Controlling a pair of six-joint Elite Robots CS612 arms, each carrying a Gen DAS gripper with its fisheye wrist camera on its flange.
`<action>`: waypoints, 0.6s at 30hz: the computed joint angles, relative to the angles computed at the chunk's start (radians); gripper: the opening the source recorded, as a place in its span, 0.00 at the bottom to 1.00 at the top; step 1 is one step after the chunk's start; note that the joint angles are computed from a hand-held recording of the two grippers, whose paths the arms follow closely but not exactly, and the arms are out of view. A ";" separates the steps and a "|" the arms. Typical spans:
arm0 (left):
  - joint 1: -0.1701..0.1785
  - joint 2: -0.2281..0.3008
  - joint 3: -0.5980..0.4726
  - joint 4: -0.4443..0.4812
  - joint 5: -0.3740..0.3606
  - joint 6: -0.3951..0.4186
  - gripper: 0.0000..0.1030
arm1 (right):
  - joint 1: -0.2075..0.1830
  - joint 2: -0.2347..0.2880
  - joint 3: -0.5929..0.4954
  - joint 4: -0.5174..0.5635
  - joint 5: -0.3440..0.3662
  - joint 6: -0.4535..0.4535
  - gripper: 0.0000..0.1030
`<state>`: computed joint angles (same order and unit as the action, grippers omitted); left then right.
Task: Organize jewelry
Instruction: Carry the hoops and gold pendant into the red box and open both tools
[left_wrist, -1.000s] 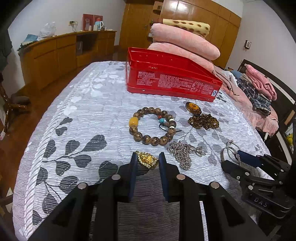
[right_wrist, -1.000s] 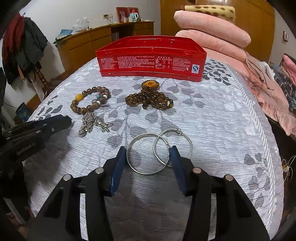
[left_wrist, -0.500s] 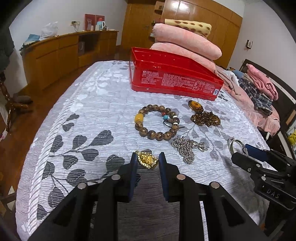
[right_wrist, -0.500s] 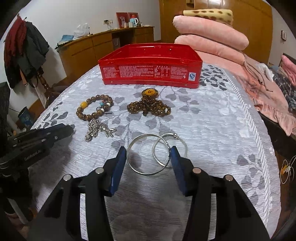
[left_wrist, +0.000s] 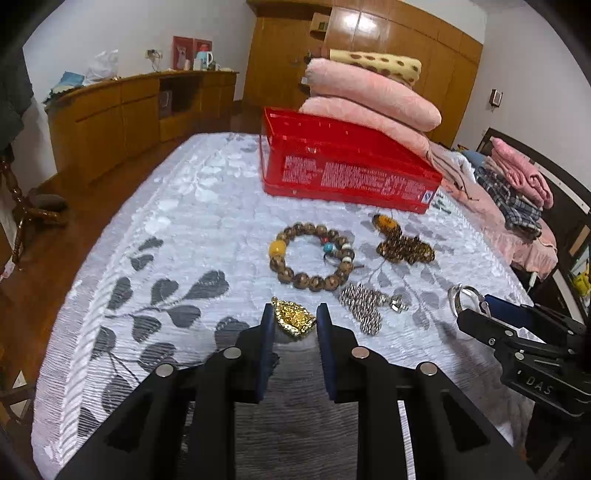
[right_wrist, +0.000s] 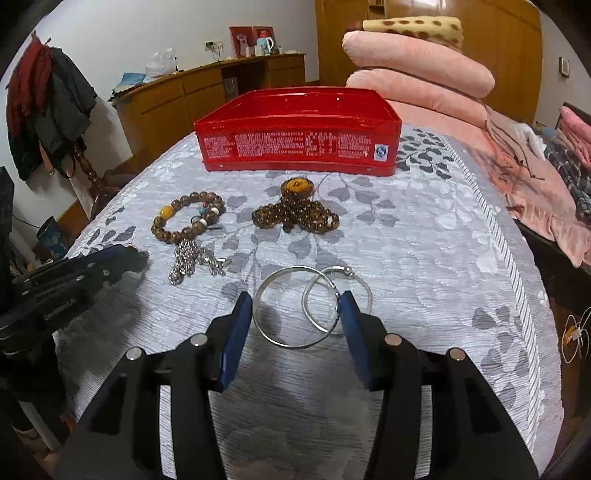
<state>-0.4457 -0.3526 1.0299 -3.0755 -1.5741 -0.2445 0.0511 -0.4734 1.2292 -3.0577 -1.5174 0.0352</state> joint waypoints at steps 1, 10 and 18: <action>-0.001 -0.002 0.003 -0.012 0.007 0.002 0.22 | 0.000 -0.001 0.000 -0.004 0.000 -0.001 0.46; -0.003 -0.009 -0.001 -0.065 0.023 0.006 0.22 | 0.001 0.000 -0.018 -0.019 -0.003 -0.017 0.46; -0.003 0.003 -0.042 -0.064 0.031 0.013 0.22 | -0.003 0.010 -0.054 -0.025 -0.001 -0.018 0.46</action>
<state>-0.4483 -0.3496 0.9884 -3.1394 -1.5430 -0.2317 0.0482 -0.4637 1.1749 -3.0829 -1.5179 0.0168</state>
